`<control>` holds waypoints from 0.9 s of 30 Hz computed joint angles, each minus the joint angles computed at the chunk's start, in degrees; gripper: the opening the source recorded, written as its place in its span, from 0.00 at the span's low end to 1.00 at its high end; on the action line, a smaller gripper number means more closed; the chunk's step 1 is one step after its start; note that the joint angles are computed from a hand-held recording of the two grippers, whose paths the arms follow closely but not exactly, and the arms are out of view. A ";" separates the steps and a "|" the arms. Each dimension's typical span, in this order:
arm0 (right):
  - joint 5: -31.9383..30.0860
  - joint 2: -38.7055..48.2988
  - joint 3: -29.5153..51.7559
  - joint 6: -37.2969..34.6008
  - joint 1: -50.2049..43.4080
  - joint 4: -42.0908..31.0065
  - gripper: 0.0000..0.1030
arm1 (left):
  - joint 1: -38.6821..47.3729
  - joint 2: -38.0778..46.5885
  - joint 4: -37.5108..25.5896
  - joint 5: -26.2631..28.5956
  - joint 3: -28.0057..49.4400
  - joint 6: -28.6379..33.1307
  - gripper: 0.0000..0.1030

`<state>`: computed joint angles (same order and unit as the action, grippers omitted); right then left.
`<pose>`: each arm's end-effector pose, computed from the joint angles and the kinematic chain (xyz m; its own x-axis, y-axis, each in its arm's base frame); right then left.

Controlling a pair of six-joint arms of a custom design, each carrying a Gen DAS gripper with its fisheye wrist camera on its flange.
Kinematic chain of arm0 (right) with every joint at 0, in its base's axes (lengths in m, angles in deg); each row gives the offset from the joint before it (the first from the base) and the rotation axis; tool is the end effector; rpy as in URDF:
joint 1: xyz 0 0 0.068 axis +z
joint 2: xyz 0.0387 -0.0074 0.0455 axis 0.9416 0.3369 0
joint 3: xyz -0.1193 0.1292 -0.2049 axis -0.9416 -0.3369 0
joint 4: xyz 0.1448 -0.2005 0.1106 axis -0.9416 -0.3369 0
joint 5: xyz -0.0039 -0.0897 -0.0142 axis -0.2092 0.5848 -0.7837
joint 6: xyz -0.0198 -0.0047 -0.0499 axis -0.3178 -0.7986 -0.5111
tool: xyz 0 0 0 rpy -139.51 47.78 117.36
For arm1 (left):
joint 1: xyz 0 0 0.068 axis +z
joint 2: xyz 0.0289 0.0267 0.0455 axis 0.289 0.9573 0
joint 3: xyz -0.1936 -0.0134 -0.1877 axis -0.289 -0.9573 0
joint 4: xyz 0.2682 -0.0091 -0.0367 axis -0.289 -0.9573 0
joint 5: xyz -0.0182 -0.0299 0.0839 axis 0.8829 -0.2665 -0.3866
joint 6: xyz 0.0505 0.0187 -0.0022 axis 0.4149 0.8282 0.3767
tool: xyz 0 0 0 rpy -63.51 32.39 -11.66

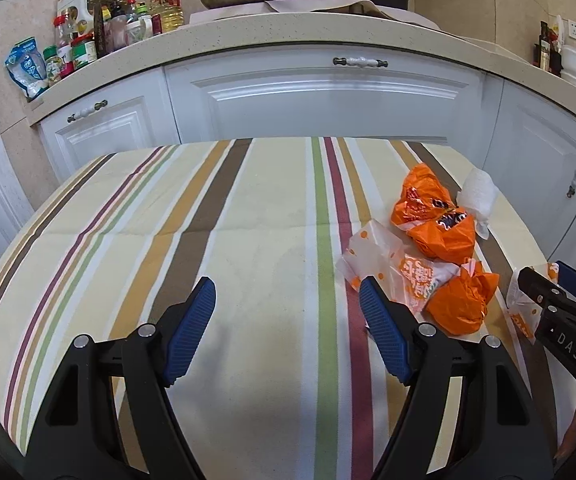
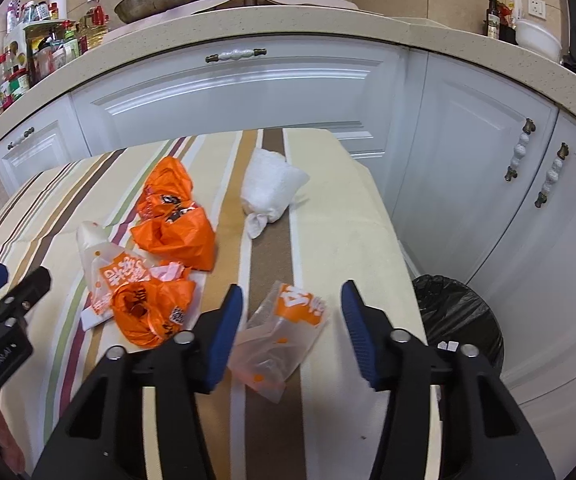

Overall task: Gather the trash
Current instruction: 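Grasp the clear orange-dotted bag with the right tool while the left tool grasps the printed wrapper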

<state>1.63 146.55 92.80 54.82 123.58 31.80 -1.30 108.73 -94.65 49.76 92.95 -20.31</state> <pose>0.2097 0.2459 0.1583 -0.6972 0.0764 -0.7128 0.0778 0.9965 0.0307 0.2113 -0.0586 0.1658 -0.6589 0.0460 -0.7509 -0.0047 0.9979 0.0653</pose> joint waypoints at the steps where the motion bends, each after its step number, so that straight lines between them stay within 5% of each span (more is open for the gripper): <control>1: -0.31 -0.17 -0.31 -0.15 0.16 0.58 0.42 | -0.40 0.40 0.19 0.00 -0.01 0.11 0.74; 8: -1.58 -2.51 -3.19 -1.21 0.38 4.27 0.20 | -2.38 2.29 0.26 0.41 0.79 -0.33 0.75; 22: 1.85 -7.00 -6.92 -1.51 0.45 3.91 0.18 | -3.43 10.60 3.33 -1.09 6.68 -2.49 0.75; 24: 2.20 -7.51 -7.34 -1.90 0.09 3.87 0.18 | -3.32 11.92 3.61 -0.91 7.46 -2.78 0.73; 27: 3.81 -8.12 -7.60 -2.46 0.12 3.14 0.18 | -3.12 14.28 3.36 -0.11 8.86 -2.78 0.56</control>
<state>5.44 138.43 85.20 52.36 123.69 34.94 -4.42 123.01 -91.29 49.65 101.81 -23.09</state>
